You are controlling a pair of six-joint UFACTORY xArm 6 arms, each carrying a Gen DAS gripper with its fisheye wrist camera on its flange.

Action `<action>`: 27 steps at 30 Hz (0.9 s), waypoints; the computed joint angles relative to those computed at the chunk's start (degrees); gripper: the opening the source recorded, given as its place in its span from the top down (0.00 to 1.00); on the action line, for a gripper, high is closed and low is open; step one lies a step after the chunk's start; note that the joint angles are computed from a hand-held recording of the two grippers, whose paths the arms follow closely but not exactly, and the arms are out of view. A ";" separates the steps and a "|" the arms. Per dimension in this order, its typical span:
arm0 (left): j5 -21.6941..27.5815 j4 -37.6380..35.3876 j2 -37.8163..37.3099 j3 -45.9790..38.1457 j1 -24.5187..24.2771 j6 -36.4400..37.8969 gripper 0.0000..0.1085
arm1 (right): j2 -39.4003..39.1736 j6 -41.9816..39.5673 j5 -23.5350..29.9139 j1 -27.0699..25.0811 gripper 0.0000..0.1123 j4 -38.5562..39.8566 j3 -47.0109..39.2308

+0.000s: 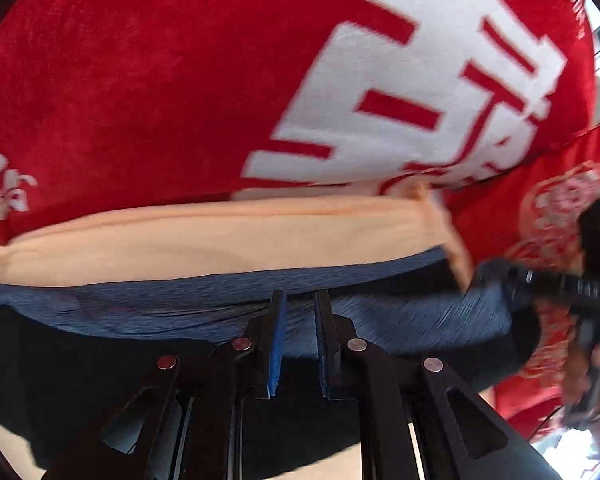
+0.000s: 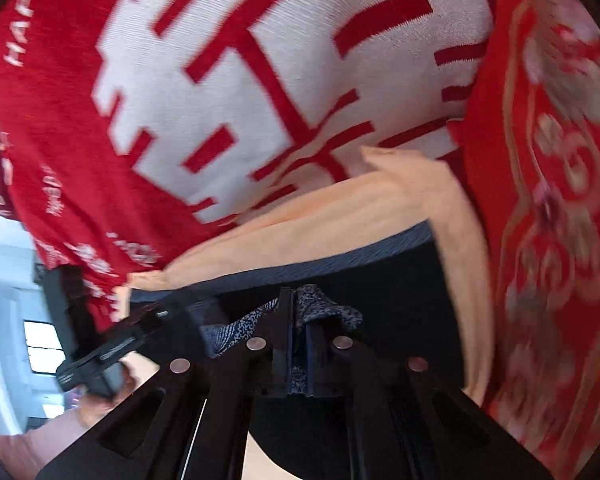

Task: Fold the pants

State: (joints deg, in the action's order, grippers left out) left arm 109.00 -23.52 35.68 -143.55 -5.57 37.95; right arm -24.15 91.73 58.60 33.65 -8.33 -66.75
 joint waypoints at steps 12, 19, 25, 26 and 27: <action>-18.10 16.21 -17.10 32.83 2.23 9.91 0.86 | 5.24 6.00 18.97 8.10 0.31 -8.98 -12.72; -24.94 16.43 -20.77 40.34 2.78 12.04 0.84 | 2.96 29.45 16.92 17.22 0.55 -0.63 -1.52; -22.59 16.05 -17.81 34.72 2.87 10.75 0.82 | 4.80 26.51 27.49 17.80 0.90 -9.17 -6.76; -22.42 16.22 -17.31 33.73 2.98 10.73 0.82 | 4.86 24.52 27.98 17.16 0.90 -7.89 -7.11; -21.98 16.52 -16.55 32.42 3.00 10.39 0.82 | 3.65 23.63 26.46 15.94 0.90 -4.67 -5.11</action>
State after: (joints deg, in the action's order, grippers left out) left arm 87.02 -6.99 19.12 -111.13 -2.57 48.34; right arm -20.50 115.36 85.06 49.59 -13.00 -71.86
